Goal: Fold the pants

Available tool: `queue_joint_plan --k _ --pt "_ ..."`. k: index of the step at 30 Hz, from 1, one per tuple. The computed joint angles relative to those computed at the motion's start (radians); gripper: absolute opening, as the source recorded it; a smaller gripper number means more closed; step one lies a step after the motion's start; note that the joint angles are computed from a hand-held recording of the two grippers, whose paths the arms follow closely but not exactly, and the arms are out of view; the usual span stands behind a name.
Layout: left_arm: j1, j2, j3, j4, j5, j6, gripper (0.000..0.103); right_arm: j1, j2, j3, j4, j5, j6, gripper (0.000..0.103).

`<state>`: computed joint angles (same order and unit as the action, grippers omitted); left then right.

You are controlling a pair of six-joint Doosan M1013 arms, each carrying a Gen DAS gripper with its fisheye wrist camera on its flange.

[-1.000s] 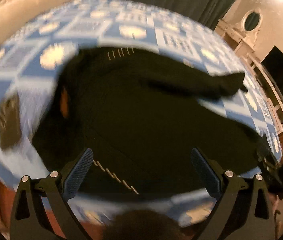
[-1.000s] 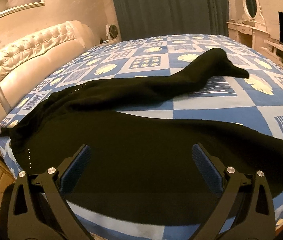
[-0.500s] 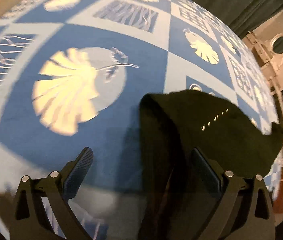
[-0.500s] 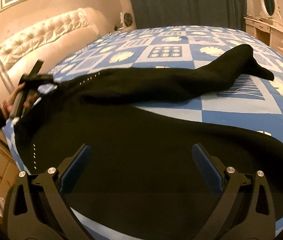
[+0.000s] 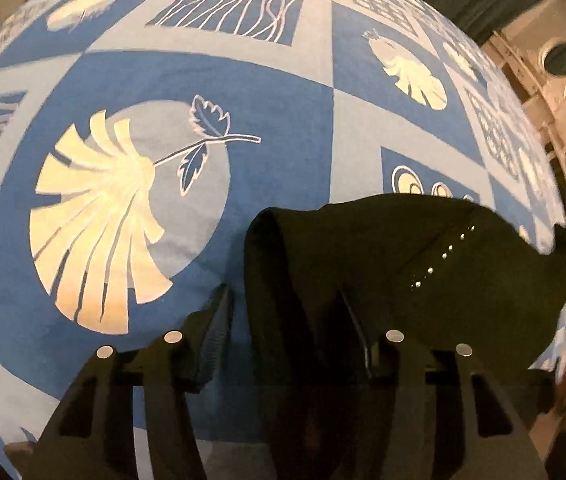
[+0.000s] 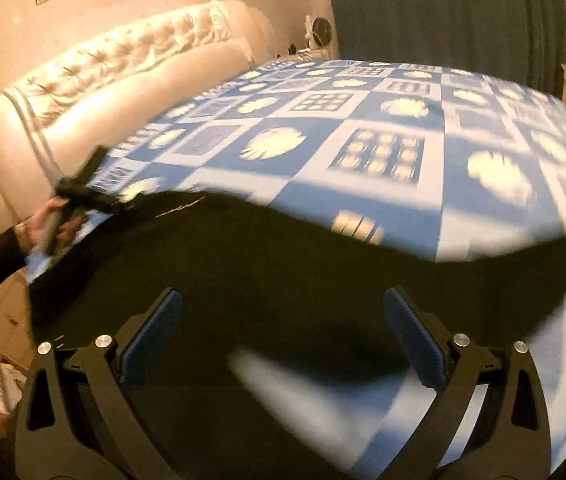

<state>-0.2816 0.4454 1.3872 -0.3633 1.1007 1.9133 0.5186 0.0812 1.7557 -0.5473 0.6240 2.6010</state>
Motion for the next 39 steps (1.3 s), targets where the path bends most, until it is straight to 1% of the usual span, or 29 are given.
queue_joint_plan --k 1,3,4,5,7,8,9,10,11,12,14,15,16,17,18,19,20,23,24,25,26,28,30,32,33,35,37,38,39 --pt "-0.008 -0.004 0.005 0.024 -0.014 0.003 0.052 -0.04 0.027 -0.037 0.081 0.025 -0.12 0.101" --pt "-0.018 -0.002 0.001 0.054 -0.024 -0.004 0.052 -0.087 0.078 -0.096 0.189 0.084 -0.279 0.101" --pt "-0.023 -0.001 -0.001 0.07 -0.028 -0.007 0.052 -0.112 0.111 -0.131 0.253 0.132 -0.383 0.101" --pt "-0.029 -0.001 -0.002 0.088 -0.03 -0.004 0.053 -0.126 0.137 -0.158 0.292 0.172 -0.456 0.101" --pt "-0.035 0.001 -0.005 0.104 -0.037 0.001 0.056 -0.137 0.171 -0.186 0.326 0.227 -0.537 0.101" --pt "-0.036 0.002 -0.004 0.105 -0.043 0.01 0.058 -0.148 0.186 -0.197 0.368 0.253 -0.586 0.095" --pt "-0.037 0.001 -0.002 0.101 -0.046 0.016 0.063 -0.154 0.195 -0.204 0.39 0.27 -0.608 0.076" --pt "-0.038 0.001 -0.001 0.101 -0.051 0.021 0.064 -0.165 0.208 -0.213 0.44 0.304 -0.649 0.06" --pt "-0.044 -0.002 0.005 0.116 -0.066 0.025 0.064 -0.172 0.218 -0.219 0.483 0.328 -0.683 0.031" --pt "-0.049 -0.004 0.009 0.133 -0.075 0.028 0.064 -0.172 0.229 -0.228 0.496 0.359 -0.701 0.022" --pt "-0.056 -0.004 0.007 0.151 -0.077 0.029 0.061 -0.152 0.236 -0.231 0.451 0.375 -0.708 0.022" --pt "-0.056 -0.002 0.002 0.15 -0.07 0.032 0.054 -0.15 0.237 -0.232 0.445 0.375 -0.703 0.016" --pt "-0.055 -0.001 -0.003 0.145 -0.063 0.032 0.042 -0.146 0.232 -0.228 0.436 0.368 -0.689 0.012" --pt "-0.05 0.005 -0.016 0.119 -0.043 0.031 0.036 -0.141 0.227 -0.223 0.422 0.359 -0.68 0.008" --pt "-0.041 0.012 -0.03 0.075 -0.013 0.029 0.021 -0.134 0.219 -0.218 0.396 0.35 -0.666 0.006" --pt "-0.035 0.016 -0.037 0.047 0.005 0.025 0.015 -0.123 0.208 -0.212 0.359 0.336 -0.641 0.006" --pt "-0.034 0.015 -0.039 0.04 0.007 0.007 0.015 -0.111 0.197 -0.205 0.322 0.322 -0.612 0.006" --pt "-0.04 -0.017 -0.007 0.042 -0.057 0.028 0.013 -0.073 0.141 -0.164 0.195 0.255 -0.49 0.005" --pt "-0.036 -0.035 0.01 0.016 -0.084 0.052 0.012 -0.052 0.12 -0.15 0.14 0.24 -0.444 0.004" --pt "-0.026 -0.048 0.022 -0.014 -0.093 0.075 0.012 -0.025 0.097 -0.136 0.07 0.233 -0.385 0.004" --pt "-0.012 -0.068 0.039 -0.071 -0.105 0.108 0.012 -0.01 0.085 -0.13 0.031 0.235 -0.36 0.004" --pt "0.018 -0.108 0.074 -0.185 -0.117 0.179 0.012 0.044 0.045 -0.1 -0.076 0.238 -0.272 0.004" --pt "0.036 -0.146 0.109 -0.257 -0.133 0.245 0.012 0.105 0.01 -0.07 -0.173 0.263 -0.17 0.004" --pt "0.063 -0.189 0.149 -0.339 -0.126 0.327 0.012 0.173 -0.031 -0.029 -0.259 0.298 -0.038 0.0" --pt "0.076 -0.207 0.165 -0.366 -0.112 0.357 0.012 0.196 -0.045 -0.015 -0.274 0.309 -0.002 0.0" --pt "0.095 -0.247 0.207 -0.396 -0.093 0.419 0.012 0.26 -0.077 0.025 -0.303 0.345 0.106 0.0" --pt "0.115 -0.297 0.269 -0.424 -0.088 0.495 0.012 0.288 -0.094 0.059 -0.238 0.333 0.158 0.0" --pt "0.117 -0.314 0.29 -0.422 -0.085 0.512 0.012 0.297 -0.096 0.072 -0.211 0.325 0.179 0.0" --pt "0.12 -0.328 0.311 -0.414 -0.084 0.528 0.012 0.304 -0.106 0.096 -0.175 0.279 0.228 0.0"
